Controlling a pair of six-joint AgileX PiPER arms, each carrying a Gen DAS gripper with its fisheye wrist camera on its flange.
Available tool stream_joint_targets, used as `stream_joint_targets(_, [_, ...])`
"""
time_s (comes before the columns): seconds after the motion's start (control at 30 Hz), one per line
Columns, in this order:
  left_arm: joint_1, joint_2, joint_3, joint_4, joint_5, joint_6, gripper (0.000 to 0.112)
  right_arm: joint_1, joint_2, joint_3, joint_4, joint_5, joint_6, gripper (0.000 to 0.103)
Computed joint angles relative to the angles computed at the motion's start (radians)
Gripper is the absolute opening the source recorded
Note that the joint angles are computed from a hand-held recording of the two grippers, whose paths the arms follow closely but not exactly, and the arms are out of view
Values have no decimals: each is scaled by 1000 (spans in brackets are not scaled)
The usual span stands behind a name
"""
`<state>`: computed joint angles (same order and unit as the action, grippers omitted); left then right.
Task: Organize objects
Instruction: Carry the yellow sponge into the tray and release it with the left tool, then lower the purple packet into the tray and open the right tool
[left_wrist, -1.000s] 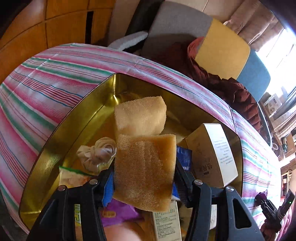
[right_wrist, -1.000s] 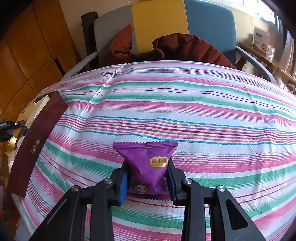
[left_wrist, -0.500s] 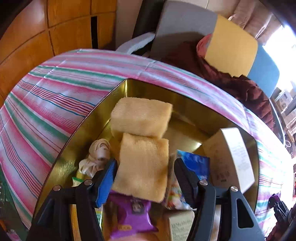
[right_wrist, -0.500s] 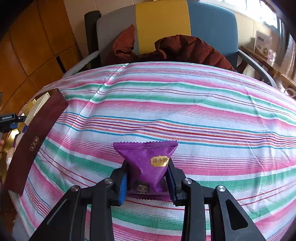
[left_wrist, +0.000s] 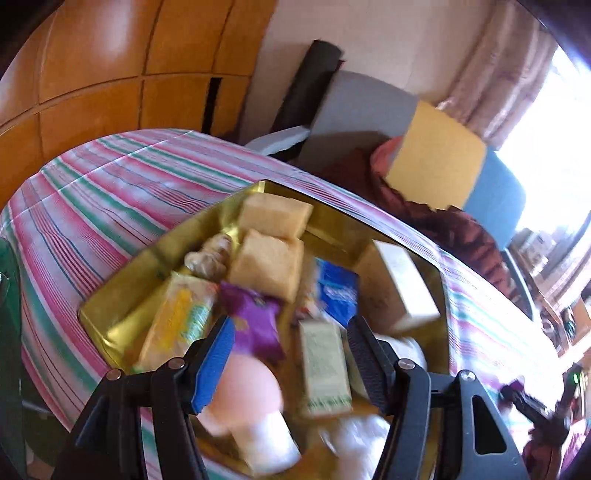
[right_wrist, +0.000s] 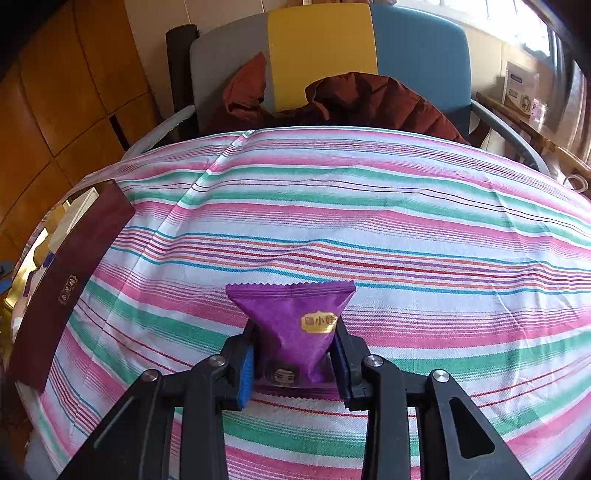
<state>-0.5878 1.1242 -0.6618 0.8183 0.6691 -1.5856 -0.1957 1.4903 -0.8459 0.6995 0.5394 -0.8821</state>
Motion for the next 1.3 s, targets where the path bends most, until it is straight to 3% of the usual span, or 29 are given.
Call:
stream_joint_targets(0.2, [-194, -54, 30, 66, 80, -67, 64, 31, -54, 7, 13, 53, -2, 35])
stream_joint_targets(0.5, [-281, -96, 81, 119, 87, -163, 64, 180, -164, 29, 43, 137, 82, 35])
stream_joint_targets(0.77, [-344, -123, 93, 165, 160, -210, 64, 438, -140, -88, -78, 111, 323, 35])
stream_joint_targets(0.87, [-349, -145, 98, 163, 169, -212, 64, 560, -87, -185, -165, 103, 437, 35])
stream_joint_targets(1.03, [-386, -157, 86, 158, 261, -203, 64, 747, 84, -409, -346, 126, 639, 35])
stream_joint_targets(1.17, [-394, -175, 85, 129, 314, -186, 64, 820, 264, -632, -421, 190, 743, 35])
stream_joint_targets(1.3, [-371, -197, 92, 89, 318, -154, 64, 857, 450, -884, -486, 287, 843, 35])
